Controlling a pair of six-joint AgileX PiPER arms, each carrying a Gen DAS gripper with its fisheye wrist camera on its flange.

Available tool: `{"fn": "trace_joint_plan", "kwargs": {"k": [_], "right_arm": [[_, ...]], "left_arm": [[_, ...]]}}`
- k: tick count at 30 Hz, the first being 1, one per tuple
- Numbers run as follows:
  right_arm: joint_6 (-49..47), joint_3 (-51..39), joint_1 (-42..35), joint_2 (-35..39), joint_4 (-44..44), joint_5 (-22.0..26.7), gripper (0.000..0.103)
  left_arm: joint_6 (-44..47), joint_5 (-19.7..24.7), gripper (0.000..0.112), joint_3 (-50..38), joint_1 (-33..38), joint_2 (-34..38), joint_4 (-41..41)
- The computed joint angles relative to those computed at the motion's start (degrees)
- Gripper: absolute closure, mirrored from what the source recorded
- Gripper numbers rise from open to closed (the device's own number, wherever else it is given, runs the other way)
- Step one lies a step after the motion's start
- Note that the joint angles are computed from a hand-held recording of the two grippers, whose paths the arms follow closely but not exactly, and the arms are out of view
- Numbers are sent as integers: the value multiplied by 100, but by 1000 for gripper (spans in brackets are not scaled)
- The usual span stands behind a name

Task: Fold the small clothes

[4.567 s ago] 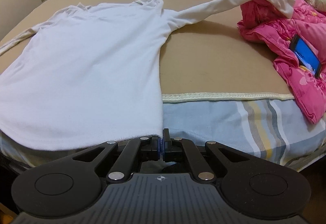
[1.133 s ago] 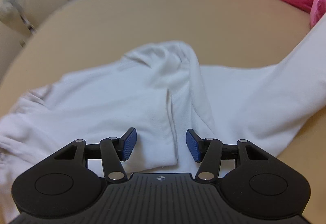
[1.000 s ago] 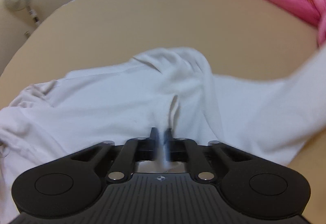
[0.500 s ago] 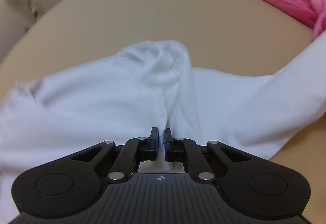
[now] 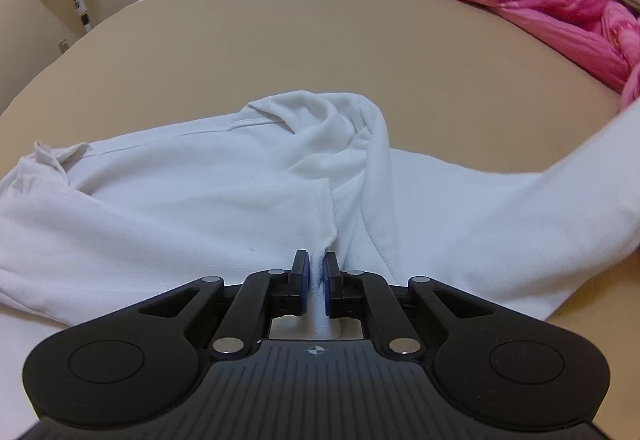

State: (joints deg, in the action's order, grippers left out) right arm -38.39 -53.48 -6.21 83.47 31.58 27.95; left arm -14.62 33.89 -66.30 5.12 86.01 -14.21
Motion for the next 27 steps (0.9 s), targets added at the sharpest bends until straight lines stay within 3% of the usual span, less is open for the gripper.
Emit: {"fn": "trace_joint_plan", "kwargs": {"k": [2, 4, 6, 9, 12, 14, 15, 17, 21, 23, 24, 25, 26, 27], "right_arm": [[-531, -21, -27, -125, 479, -60, 97], [-970, -118, -73, -214, 1041, -40, 98], [-1074, -243, -78, -223, 1394, 1, 98], [-971, -181, 60, -130, 1432, -269, 98], [225, 1, 342, 220, 30, -636, 96], [537, 406, 479, 139, -409, -1288, 90], [351, 549, 455, 32, -288, -1455, 79], [-251, 591, 192, -169, 477, -1189, 66], [-1693, 881, -385, -739, 2228, -620, 54], [-1925, 897, -480, -819, 2395, -244, 51], [-1755, 908, -365, -820, 2211, -291, 51], [-1507, 887, -260, -798, 1956, -372, 51], [-1030, 871, -92, -788, 1537, -490, 51], [-642, 830, -27, -795, 1251, -462, 51]], "left_arm": [[-266, -92, 107, -459, -24, 136, 215], [-88, 179, 107, -1168, 36, 437, 335], [-149, 640, 107, -1788, -79, 780, 980], [-182, 944, 106, -1913, -342, 1057, 1800], [-1108, 806, 82, -1491, -663, 1161, 2917], [-2180, 750, 41, -1166, -896, 1017, 3894], [-2540, 799, 37, -1071, -934, 890, 4095], [-2572, 371, 33, -608, -840, 372, 3812], [-1523, 64, 28, -99, -793, -255, 2583], [-1507, 257, 29, -241, -914, -21, 2526], [-1337, 477, 34, -443, -885, 220, 2277], [-960, 609, 92, -587, -785, 430, 1800], [-674, 811, 105, -699, -766, 568, 1416], [-455, 974, 105, -774, -765, 576, 1261]]}}
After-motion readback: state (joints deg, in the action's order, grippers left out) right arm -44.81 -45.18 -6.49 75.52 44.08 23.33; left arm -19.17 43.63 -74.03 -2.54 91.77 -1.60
